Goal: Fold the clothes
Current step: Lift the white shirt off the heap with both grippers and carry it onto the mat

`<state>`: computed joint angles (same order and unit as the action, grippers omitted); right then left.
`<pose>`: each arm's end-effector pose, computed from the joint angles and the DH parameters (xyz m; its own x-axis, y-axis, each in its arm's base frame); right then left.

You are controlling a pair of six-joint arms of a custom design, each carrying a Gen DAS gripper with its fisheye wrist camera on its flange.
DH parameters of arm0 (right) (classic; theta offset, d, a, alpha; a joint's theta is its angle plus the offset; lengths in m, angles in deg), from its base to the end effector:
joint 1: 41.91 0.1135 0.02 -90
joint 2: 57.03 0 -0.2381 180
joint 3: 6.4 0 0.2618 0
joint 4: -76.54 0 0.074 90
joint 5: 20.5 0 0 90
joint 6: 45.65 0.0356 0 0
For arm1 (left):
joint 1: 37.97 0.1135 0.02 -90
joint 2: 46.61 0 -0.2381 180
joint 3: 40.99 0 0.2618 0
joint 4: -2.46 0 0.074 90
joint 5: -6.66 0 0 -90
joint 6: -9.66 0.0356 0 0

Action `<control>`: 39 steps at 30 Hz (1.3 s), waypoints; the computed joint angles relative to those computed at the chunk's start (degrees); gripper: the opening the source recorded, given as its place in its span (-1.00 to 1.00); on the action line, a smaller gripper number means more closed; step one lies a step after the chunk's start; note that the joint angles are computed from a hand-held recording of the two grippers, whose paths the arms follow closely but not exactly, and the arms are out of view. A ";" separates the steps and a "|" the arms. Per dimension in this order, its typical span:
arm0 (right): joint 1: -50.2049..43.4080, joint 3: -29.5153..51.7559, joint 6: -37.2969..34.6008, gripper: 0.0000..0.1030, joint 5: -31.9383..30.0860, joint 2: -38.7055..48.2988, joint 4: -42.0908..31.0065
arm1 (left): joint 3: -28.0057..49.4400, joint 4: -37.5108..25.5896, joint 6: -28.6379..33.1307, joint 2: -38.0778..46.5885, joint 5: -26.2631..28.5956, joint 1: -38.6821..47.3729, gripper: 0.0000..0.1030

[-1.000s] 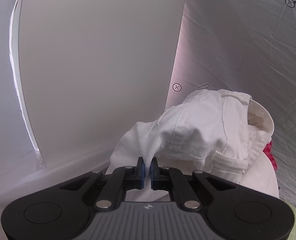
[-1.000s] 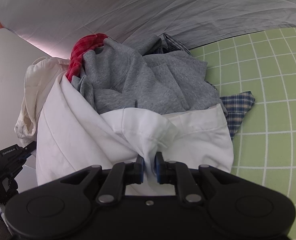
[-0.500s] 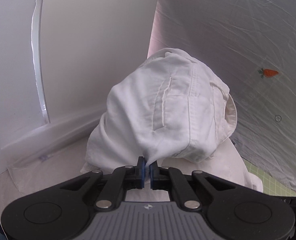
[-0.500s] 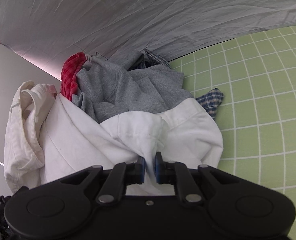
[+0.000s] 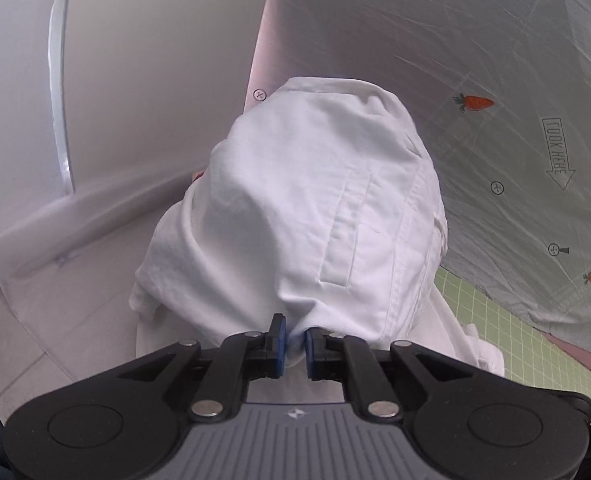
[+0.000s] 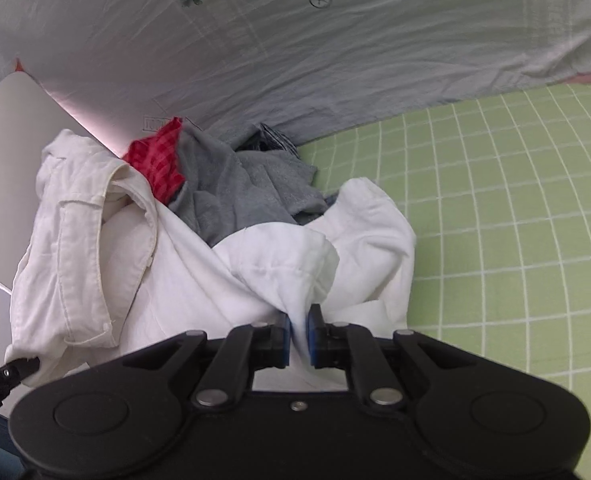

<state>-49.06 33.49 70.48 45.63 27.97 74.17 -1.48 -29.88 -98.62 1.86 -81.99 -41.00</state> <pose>0.2558 -0.0176 0.0867 -0.7260 0.4970 -0.4754 0.1806 0.8048 0.5654 0.2027 -0.0116 0.1786 -0.6479 -0.2797 -0.7085 -0.1398 0.9580 -0.2504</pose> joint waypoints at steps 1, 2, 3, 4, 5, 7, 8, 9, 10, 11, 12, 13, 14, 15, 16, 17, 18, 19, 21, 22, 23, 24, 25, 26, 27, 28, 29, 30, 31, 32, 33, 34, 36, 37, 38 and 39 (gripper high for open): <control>-0.40 0.30 0.01 -0.75 -0.25 0.94 -0.08 | -0.46 -0.40 0.39 -0.80 1.40 1.30 -0.70; -0.53 0.27 -0.20 -0.59 0.02 1.44 0.24 | -0.70 -0.77 0.37 -2.03 1.83 2.16 -0.58; -0.65 0.23 -0.41 -0.51 0.30 1.94 0.58 | -0.79 -1.20 0.50 -3.22 2.11 3.06 -0.45; -0.67 0.11 -0.68 -0.39 0.74 1.86 0.75 | -0.77 -1.58 0.59 -4.26 2.42 3.98 -0.36; -0.64 -0.06 -0.98 -0.29 1.26 1.58 0.90 | -0.16 -1.63 0.42 -4.45 2.79 4.80 -0.21; -0.93 -0.38 -0.86 0.07 1.74 1.10 1.34 | 0.28 -1.61 0.32 -5.68 4.48 7.23 -0.07; -0.75 -0.18 -0.23 0.51 2.97 1.45 1.73 | -0.24 -0.42 -0.05 -6.70 5.49 8.75 0.08; -0.41 0.19 0.58 0.64 4.97 1.92 1.93 | -0.75 0.91 -0.54 -7.58 6.38 10.19 0.40; -0.59 0.92 0.94 0.68 5.55 3.39 2.55 | -1.39 2.92 -1.51 -7.98 6.33 11.04 0.57; -0.98 1.81 1.11 0.70 5.53 5.22 3.32 | -1.80 5.33 -2.43 -7.48 6.60 11.99 0.74; -1.58 3.24 1.57 0.71 4.36 8.07 4.17 | -1.72 7.17 -2.93 -6.18 7.45 12.85 0.75; -2.25 4.94 2.14 0.72 2.77 11.20 4.88 | -1.12 9.51 -3.36 -3.32 8.89 13.78 0.76; -2.88 6.47 2.86 0.75 1.02 14.11 5.72 | -0.10 12.53 -3.81 1.04 10.43 14.51 0.78; -3.43 7.90 3.65 0.78 -0.95 16.89 6.70 | 1.03 15.25 -4.27 5.26 11.71 15.04 0.82; -3.72 9.13 4.42 0.83 -2.54 19.29 7.67 | 2.01 17.27 -4.52 8.94 11.58 14.65 0.82; -3.91 10.32 5.20 0.85 -3.95 21.52 8.60 | 3.18 19.31 -4.26 12.97 11.38 14.19 0.82; -3.64 11.53 5.95 0.85 -4.76 23.59 9.24 | 4.47 21.02 -4.00 16.75 11.12 13.72 0.82; -3.21 12.77 6.69 0.87 -5.34 25.59 9.74 | 5.54 21.91 -3.78 19.39 10.23 12.88 0.82; -2.28 14.46 6.84 0.90 -5.78 28.04 9.75 | 7.70 23.48 -3.15 24.54 8.93 11.47 0.82; -1.70 15.09 6.78 0.93 -5.49 28.80 9.66 | 8.83 23.89 -3.03 26.84 8.53 10.87 0.82; -1.09 15.68 6.70 0.95 -5.03 29.42 9.54 | 9.43 24.20 -3.33 28.18 8.49 10.45 0.82; -0.62 16.45 6.58 0.95 -4.88 30.16 9.22 | 9.98 24.48 -3.64 29.41 8.44 10.03 0.82; -0.26 16.99 6.55 0.96 -4.86 30.74 9.14 | 10.18 24.64 -4.06 30.05 8.22 9.63 0.80; 0.08 17.42 6.55 0.98 -4.83 31.25 9.17 | 10.20 24.76 -4.26 30.48 8.04 9.29 0.76; 0.22 17.84 5.98 0.96 -5.30 31.66 8.96 | 10.00 24.71 -4.66 30.56 7.57 8.98 0.61; 0.28 18.27 5.17 0.82 -5.97 32.03 8.63 | 9.80 24.66 -5.07 30.65 7.10 8.66 0.51; 0.21 18.41 4.30 0.52 -6.56 32.10 8.44 | 9.61 24.62 -5.49 30.75 6.64 8.34 0.28; 0.08 18.43 3.39 0.32 -7.12 32.04 8.29 | 9.39 24.53 -5.82 30.76 6.14 8.00 -0.01; -0.05 18.45 2.49 -0.17 -7.68 31.99 8.13 | 9.00 24.23 -5.56 30.13 5.32 7.49 -0.16; -0.17 18.49 1.57 -0.60 -8.24 31.94 7.95 | 8.54 23.91 -5.33 29.33 4.52 7.00 -0.32; -0.41 18.08 2.02 -0.66 -9.01 31.60 8.43 | 7.64 23.49 -5.36 27.42 3.84 6.65 -0.50; -0.42 16.91 2.11 -0.70 -8.97 30.52 9.31 | 7.00 22.67 -5.88 25.40 2.62 5.91 -0.60; -0.50 13.59 1.70 -0.77 -8.56 27.25 11.45 | 5.30 20.41 -6.93 19.65 -0.15 3.93 -0.72; -0.81 11.50 1.61 -0.78 -8.68 25.08 12.76 | 4.10 19.31 -7.22 16.06 -0.37 3.27 -0.73; -1.92 9.24 2.13 -0.79 -10.07 22.99 14.40 | 3.05 18.04 -7.55 12.49 -0.58 2.58 -0.74; -3.40 6.98 2.93 -0.79 -11.98 20.94 16.11 | 2.21 16.61 -8.08 9.14 -0.36 1.83 -0.75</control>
<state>-52.46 40.47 73.41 33.64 48.92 90.27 0.73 -13.27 -106.70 11.00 -82.35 -39.18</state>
